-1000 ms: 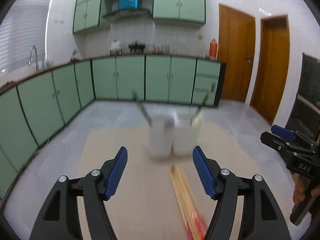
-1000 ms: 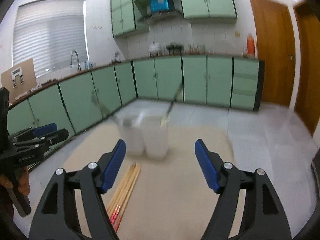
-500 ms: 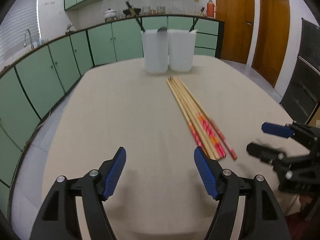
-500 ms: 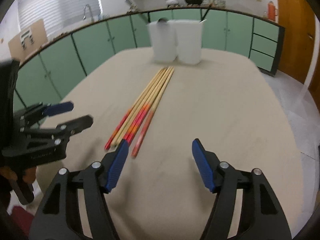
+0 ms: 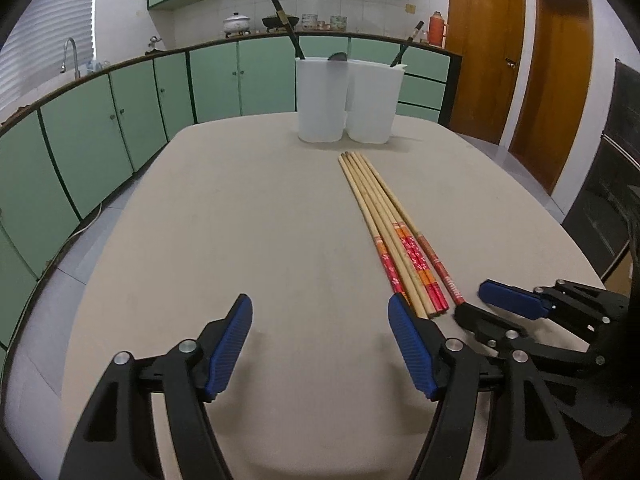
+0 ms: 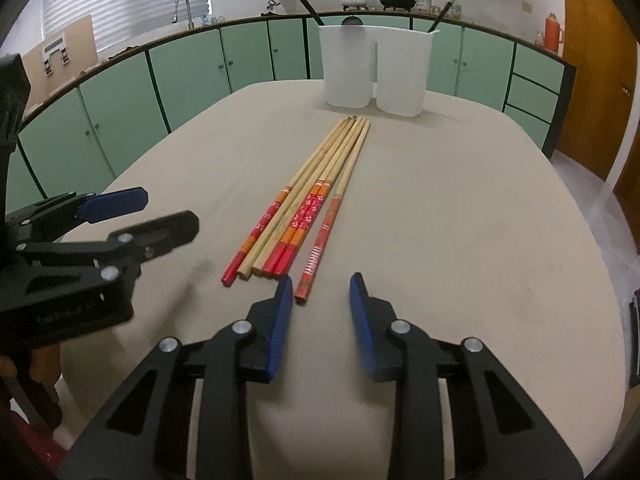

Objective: Organize utensils
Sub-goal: 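Grasp a red-patterned chopstick with the right tool while the left tool grasps another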

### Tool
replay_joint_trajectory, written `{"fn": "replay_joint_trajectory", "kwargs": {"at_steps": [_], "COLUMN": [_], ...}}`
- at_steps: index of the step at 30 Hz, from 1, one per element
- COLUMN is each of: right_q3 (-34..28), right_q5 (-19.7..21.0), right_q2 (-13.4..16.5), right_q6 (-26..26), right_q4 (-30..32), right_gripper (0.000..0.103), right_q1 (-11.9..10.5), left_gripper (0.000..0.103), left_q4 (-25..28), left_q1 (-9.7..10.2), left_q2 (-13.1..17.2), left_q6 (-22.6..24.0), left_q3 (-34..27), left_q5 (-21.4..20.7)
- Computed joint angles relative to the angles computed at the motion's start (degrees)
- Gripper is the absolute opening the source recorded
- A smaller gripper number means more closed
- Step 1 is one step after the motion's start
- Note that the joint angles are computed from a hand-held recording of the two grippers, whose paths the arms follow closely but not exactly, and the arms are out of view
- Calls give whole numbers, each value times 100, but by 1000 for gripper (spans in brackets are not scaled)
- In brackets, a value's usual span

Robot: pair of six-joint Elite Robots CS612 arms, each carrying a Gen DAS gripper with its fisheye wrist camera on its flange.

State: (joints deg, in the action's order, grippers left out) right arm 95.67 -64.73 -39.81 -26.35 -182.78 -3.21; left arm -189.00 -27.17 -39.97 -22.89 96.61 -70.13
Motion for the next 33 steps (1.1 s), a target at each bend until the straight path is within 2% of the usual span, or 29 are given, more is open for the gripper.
{"fn": "replay_joint_trajectory", "kwargs": {"at_steps": [1,3,4,5,11,16,18,25,31,33], "right_q3": [-26,-42,-49,-70,-104,-154,-150,-169,-143,-141], "right_q5": [-7,-56,-75,-82,-83,-81,-78,-43,7,-2], "right_q2": [16,49,54,62,43,58,59,76,72,87], "right_q6": [-16,-22,-11,5,250,430,430,404,307,281], "right_q4": [-8,-105,-123,-109,-12,51,42,62,53,1], "right_gripper": [29,22,12,7,6,5,5,7,10,10], "right_q1": [6,17,17,11,-100,-178,-181,-187,-177,-172], "left_gripper": [69,69,69,69,69,69,69,69,69,59], "left_q4": [12,-3,-8,-13,17,469,486,729,693,645], "left_q1": [-9,-20,-25,-31,-51,-45,-38,37,22,10], "left_q2": [7,4,5,6,6,39,44,-37,8,24], "left_q6": [-1,-1,5,15,74,99,43,-605,-517,-454], "left_q3": [-8,10,8,5,-25,-144,-153,-81,-137,-146], "left_q5": [-14,-50,-77,-92,-312,-491,-472,7,-55,-53]}}
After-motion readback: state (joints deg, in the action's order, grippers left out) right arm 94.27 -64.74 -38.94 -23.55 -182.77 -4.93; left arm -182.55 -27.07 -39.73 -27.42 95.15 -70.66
